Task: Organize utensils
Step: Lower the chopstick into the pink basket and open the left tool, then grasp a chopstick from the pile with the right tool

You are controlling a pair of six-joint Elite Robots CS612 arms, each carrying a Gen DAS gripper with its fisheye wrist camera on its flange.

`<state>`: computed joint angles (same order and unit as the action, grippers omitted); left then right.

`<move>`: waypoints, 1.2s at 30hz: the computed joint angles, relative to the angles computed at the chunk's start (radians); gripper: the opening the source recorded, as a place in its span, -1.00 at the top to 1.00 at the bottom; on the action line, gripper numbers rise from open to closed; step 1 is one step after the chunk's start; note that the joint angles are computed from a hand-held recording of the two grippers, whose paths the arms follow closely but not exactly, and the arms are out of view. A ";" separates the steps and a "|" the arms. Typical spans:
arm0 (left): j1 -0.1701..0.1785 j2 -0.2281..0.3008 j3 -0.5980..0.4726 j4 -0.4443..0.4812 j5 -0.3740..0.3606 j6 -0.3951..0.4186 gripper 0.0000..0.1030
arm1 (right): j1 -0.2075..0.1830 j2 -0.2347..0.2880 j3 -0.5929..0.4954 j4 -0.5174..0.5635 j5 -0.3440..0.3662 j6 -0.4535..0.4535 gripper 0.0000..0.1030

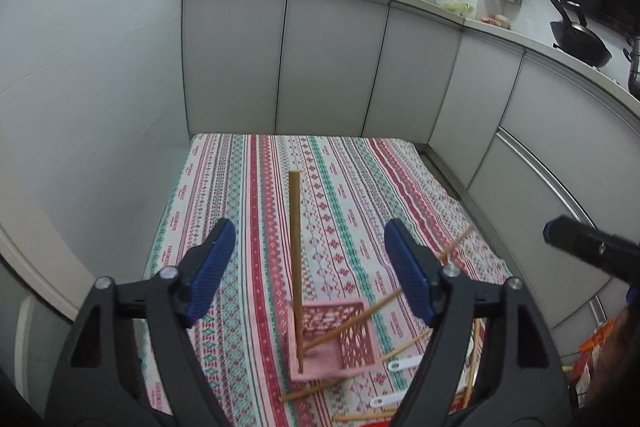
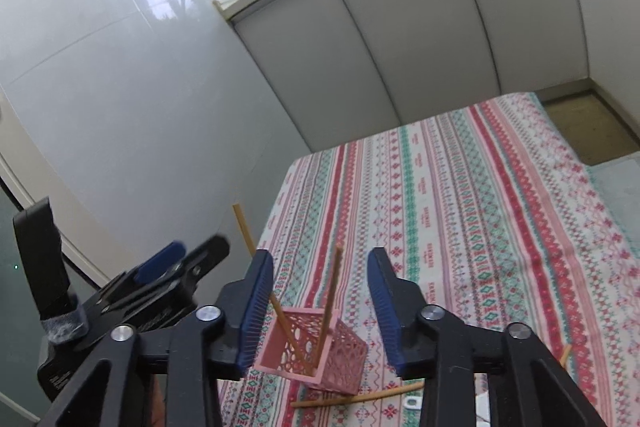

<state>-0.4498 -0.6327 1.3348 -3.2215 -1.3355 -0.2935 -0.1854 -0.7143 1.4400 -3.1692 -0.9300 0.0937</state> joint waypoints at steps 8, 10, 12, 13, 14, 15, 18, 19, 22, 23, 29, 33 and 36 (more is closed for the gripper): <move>-0.006 -0.054 0.057 0.162 -0.036 -0.027 -0.73 | -0.036 -0.053 0.067 0.052 -0.074 -0.025 -0.31; -0.010 -0.062 0.067 0.201 -0.037 -0.009 -0.74 | -0.043 -0.063 0.078 0.090 -0.108 -0.038 -0.40; -0.012 -0.065 0.071 0.233 -0.045 0.008 -0.75 | -0.047 -0.070 0.084 0.135 -0.147 -0.051 -0.45; -0.014 -0.067 0.073 0.248 -0.048 0.013 -0.75 | -0.050 -0.071 0.085 0.162 -0.166 -0.058 -0.48; -0.014 -0.067 0.074 0.262 -0.051 0.018 -0.75 | -0.052 -0.072 0.087 0.180 -0.177 -0.062 -0.48; -0.015 -0.068 0.074 0.283 -0.058 0.024 -0.75 | -0.055 -0.072 0.085 0.214 -0.194 -0.066 -0.48; -0.019 -0.069 0.076 0.338 -0.084 0.037 -0.75 | -0.063 -0.065 0.075 0.302 -0.220 -0.068 -0.49; -0.020 -0.068 0.076 0.352 -0.094 0.042 -0.75 | -0.066 -0.062 0.069 0.333 -0.231 -0.070 -0.49; -0.024 -0.067 0.073 0.388 -0.122 0.065 -0.75 | -0.069 -0.052 0.058 0.394 -0.272 -0.073 -0.49; -0.027 -0.067 0.072 0.396 -0.126 0.075 -0.75 | -0.070 -0.049 0.054 0.413 -0.284 -0.074 -0.49; -0.043 -0.053 0.056 0.453 -0.116 0.130 -0.75 | -0.071 -0.009 -0.004 0.556 -0.333 -0.057 -0.49; -0.053 -0.042 0.041 0.494 -0.114 0.167 -0.75 | -0.074 0.033 -0.059 0.640 -0.344 -0.020 -0.49; -0.060 -0.034 0.031 0.519 -0.100 0.193 -0.75 | -0.071 0.068 -0.106 0.692 -0.363 -0.012 -0.27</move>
